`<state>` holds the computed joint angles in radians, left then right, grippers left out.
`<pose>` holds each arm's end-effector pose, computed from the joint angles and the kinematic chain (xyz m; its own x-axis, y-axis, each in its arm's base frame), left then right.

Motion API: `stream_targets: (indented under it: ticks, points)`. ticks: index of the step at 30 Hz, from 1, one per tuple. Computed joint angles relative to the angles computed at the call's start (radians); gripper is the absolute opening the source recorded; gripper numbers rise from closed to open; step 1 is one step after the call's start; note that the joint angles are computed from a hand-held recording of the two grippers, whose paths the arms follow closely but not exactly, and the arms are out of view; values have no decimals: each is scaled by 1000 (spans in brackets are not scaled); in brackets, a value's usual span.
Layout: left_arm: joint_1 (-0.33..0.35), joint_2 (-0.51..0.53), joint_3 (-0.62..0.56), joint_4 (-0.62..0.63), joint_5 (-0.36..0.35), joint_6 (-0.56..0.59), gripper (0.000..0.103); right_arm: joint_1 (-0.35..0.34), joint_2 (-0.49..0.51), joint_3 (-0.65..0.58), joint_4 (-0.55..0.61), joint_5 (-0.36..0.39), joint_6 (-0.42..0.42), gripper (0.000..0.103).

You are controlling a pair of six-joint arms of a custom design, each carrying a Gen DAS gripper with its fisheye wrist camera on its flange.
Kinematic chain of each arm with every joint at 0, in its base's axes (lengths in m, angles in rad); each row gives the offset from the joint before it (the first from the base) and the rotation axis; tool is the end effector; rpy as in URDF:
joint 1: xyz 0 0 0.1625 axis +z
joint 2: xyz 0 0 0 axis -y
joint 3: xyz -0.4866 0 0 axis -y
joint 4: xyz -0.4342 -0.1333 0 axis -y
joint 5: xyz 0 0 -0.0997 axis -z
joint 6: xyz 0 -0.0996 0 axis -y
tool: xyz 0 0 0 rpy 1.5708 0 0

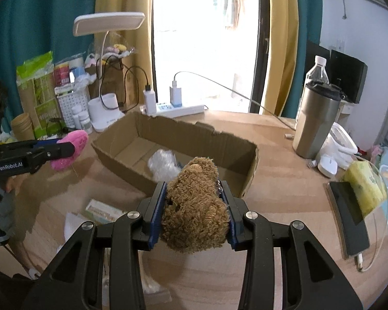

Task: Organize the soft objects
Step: 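Carry pink pouch and teddy bear into the box and open both tools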

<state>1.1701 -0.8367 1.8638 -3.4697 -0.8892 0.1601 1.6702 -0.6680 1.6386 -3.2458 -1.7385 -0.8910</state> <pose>-0.0824 -0.6970 0.1787 -0.8516 -0.0449 -0.5222 0.3918 0.6074 -0.6911 0.1922 -0.7515 0.0953 -0.5647 -0.5836 0.5836 -0.8189 0.4842 -0.3082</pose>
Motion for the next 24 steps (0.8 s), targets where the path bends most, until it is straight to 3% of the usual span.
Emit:
stream_targets:
  ticks: [24]
  points:
    - [49,104,-219,115,-41,117,41,-11,103,-212,92,35,43,43]
